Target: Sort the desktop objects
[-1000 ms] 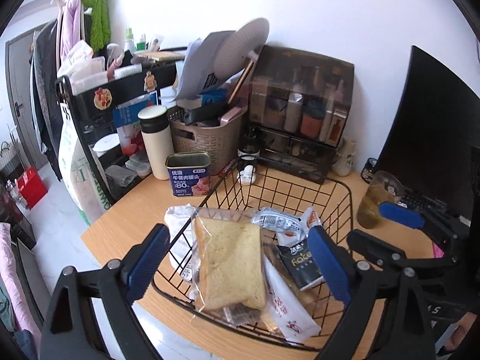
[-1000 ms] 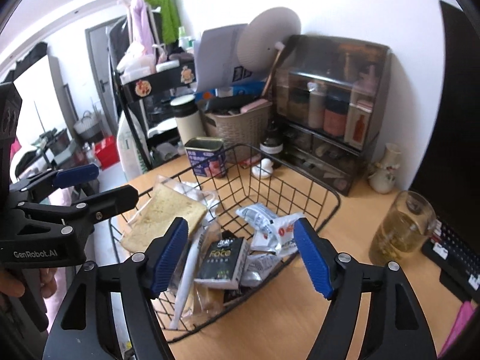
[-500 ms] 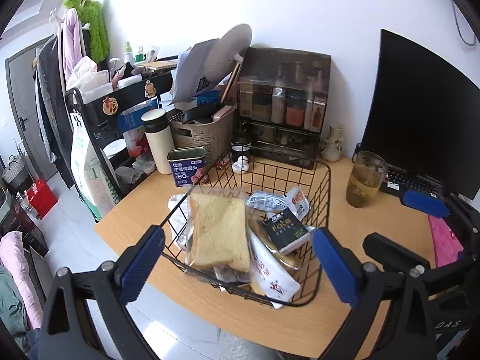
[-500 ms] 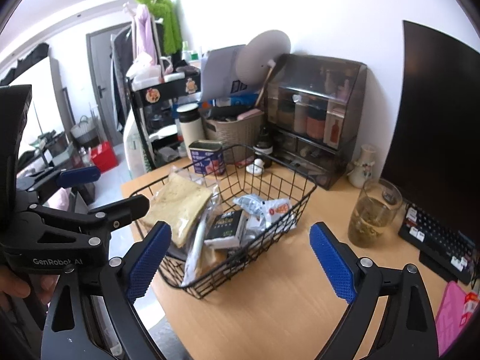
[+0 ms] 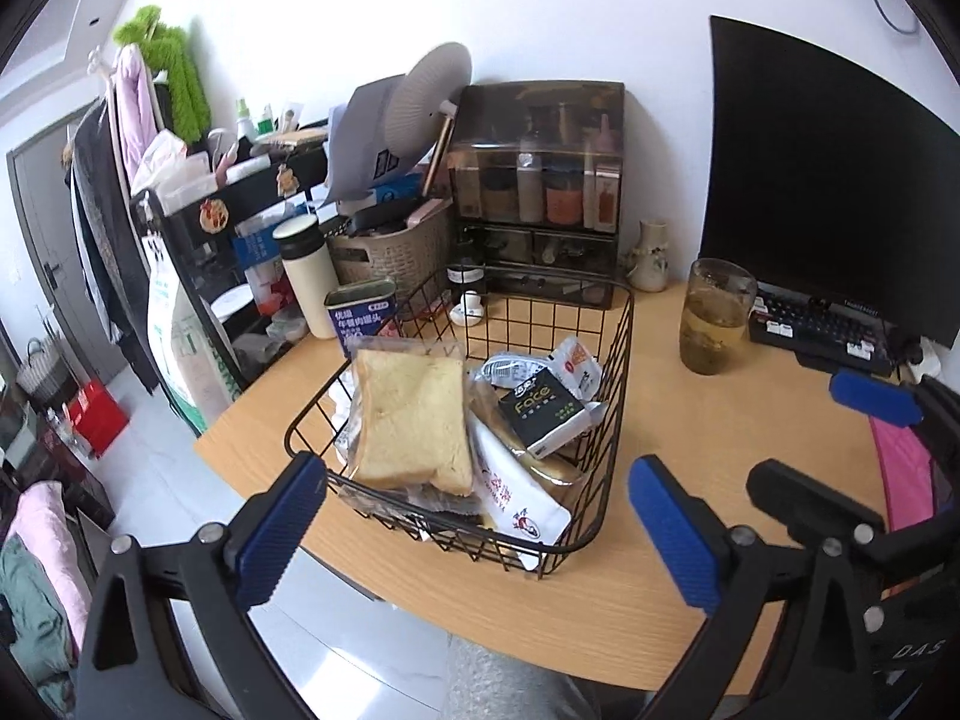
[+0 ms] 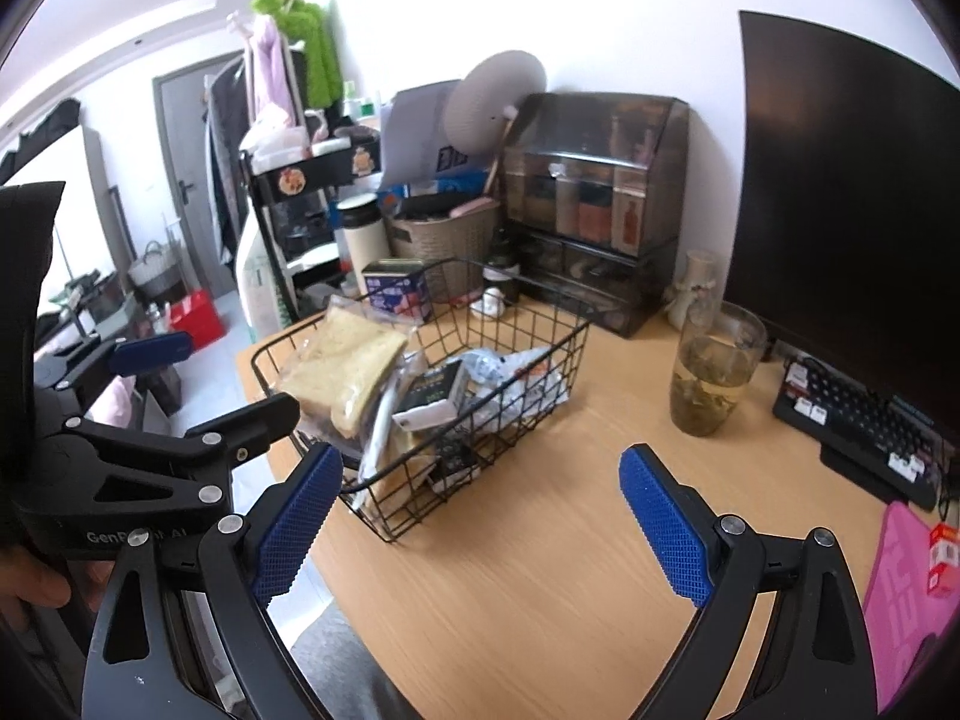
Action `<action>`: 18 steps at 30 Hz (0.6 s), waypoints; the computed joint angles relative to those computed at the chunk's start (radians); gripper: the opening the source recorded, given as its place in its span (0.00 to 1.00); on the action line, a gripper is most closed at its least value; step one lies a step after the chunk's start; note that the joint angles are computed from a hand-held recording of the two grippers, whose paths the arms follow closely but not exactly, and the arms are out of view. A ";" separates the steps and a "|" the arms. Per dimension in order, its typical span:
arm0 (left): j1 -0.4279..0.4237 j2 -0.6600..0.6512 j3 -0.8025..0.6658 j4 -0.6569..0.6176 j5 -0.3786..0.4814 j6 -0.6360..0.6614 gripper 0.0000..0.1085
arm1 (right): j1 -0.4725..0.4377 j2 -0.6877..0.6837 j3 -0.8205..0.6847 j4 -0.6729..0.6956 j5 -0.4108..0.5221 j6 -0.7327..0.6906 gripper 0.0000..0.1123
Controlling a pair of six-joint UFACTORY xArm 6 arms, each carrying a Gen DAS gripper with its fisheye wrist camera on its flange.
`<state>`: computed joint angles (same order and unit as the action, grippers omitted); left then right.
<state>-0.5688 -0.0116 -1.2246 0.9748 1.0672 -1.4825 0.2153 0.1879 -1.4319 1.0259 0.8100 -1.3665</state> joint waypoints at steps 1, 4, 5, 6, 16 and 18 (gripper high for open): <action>-0.001 0.000 -0.001 0.003 0.000 -0.002 0.93 | -0.001 0.000 0.000 0.000 -0.002 0.001 0.84; -0.001 0.001 -0.002 0.008 -0.010 0.004 0.93 | -0.005 -0.001 0.000 0.000 -0.005 0.009 0.84; -0.002 0.003 -0.006 0.009 -0.008 0.008 0.93 | -0.006 -0.002 0.000 0.000 -0.004 0.009 0.84; -0.001 0.004 -0.007 0.010 -0.012 0.011 0.93 | -0.006 -0.003 0.002 0.001 -0.007 0.007 0.84; -0.002 0.019 -0.025 0.004 -0.014 0.026 0.93 | -0.006 -0.009 0.007 -0.002 -0.017 0.011 0.84; -0.003 0.025 -0.032 0.002 -0.012 0.028 0.93 | -0.008 -0.007 0.003 -0.005 -0.014 0.012 0.84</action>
<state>-0.5715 0.0133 -1.2564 0.9772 1.0554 -1.4541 0.2074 0.1812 -1.4284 1.0210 0.7965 -1.3542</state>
